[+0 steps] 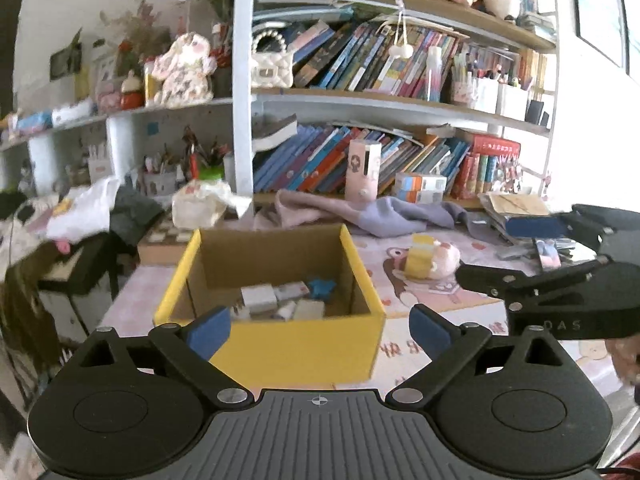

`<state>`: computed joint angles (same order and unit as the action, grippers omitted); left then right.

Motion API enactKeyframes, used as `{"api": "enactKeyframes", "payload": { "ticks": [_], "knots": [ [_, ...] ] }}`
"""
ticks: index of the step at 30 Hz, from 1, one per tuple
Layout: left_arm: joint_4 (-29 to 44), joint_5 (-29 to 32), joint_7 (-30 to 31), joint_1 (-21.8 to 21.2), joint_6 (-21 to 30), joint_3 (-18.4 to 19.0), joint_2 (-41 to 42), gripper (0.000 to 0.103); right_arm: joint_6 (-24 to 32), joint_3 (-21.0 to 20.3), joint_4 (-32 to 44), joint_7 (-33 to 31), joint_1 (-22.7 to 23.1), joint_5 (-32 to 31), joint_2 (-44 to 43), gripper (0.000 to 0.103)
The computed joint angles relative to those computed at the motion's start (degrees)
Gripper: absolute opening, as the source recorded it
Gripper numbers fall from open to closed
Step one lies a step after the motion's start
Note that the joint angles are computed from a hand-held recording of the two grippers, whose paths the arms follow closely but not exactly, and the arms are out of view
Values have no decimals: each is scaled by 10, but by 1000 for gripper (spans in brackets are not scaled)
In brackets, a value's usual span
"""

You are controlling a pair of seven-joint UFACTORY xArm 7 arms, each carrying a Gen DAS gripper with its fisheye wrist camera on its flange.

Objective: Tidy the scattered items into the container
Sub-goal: 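Withdraw both tools upward out of the yellow box, then move both tools toward the plush pig and yellow tape roll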

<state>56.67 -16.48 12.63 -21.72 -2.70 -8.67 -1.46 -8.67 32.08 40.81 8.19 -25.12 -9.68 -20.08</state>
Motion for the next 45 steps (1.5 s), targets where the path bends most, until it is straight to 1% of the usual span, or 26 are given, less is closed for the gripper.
{"api": "enactKeyframes", "payload": {
  "ticks": [3,5,7,8,10,14,18,21,25,27,28,29,33,35,37,39,45],
  "knots": [
    [-32,35,-56,10,-7,-10,-21,98,4,30,-37,30,-26,16,-46,76],
    [-52,56,-81,11,-9,-11,-36,98,11,34,-62,47,-23,18,-74,77],
    [-72,75,-89,6,-7,-8,-50,99,16,35,-88,67,-14,20,-105,79],
    [-79,93,-97,12,-4,-13,-56,99,20,37,-98,78,-11,20,-118,80],
    [-92,133,-118,31,4,-29,-67,99,36,32,-121,101,7,21,-145,80],
    [-112,149,-110,6,9,-11,-83,100,83,16,-148,137,45,8,-184,80],
    [-128,160,-115,-2,9,-13,-91,103,129,-2,-166,162,80,-11,-215,84],
    [-137,141,-97,-39,10,11,-91,103,159,-17,-173,176,104,-26,-228,87],
    [-140,104,-74,-79,18,34,-88,103,193,-30,-177,196,120,-50,-240,92],
    [-142,64,-37,-120,23,63,-87,103,206,-40,-180,207,129,-60,-244,95],
    [-141,45,-18,-135,26,74,-87,103,212,-43,-181,214,132,-66,-246,95],
    [-140,33,-4,-141,30,76,-85,103,218,-46,-182,220,134,-72,-248,96],
    [-131,14,14,-127,37,55,-77,103,234,-56,-183,242,138,-100,-250,97],
    [-125,-2,26,-128,40,51,-71,103,243,-62,-185,249,142,-114,-253,97],
    [-115,-36,56,-141,46,56,-63,103,253,-71,-187,253,147,-123,-258,98],
    [-103,-66,84,-146,54,52,-54,103,265,-79,-190,257,150,-131,-264,98],
    [-71,-122,147,-132,79,21,-27,103,305,-100,-199,269,160,-145,-280,98]
  ]
}}
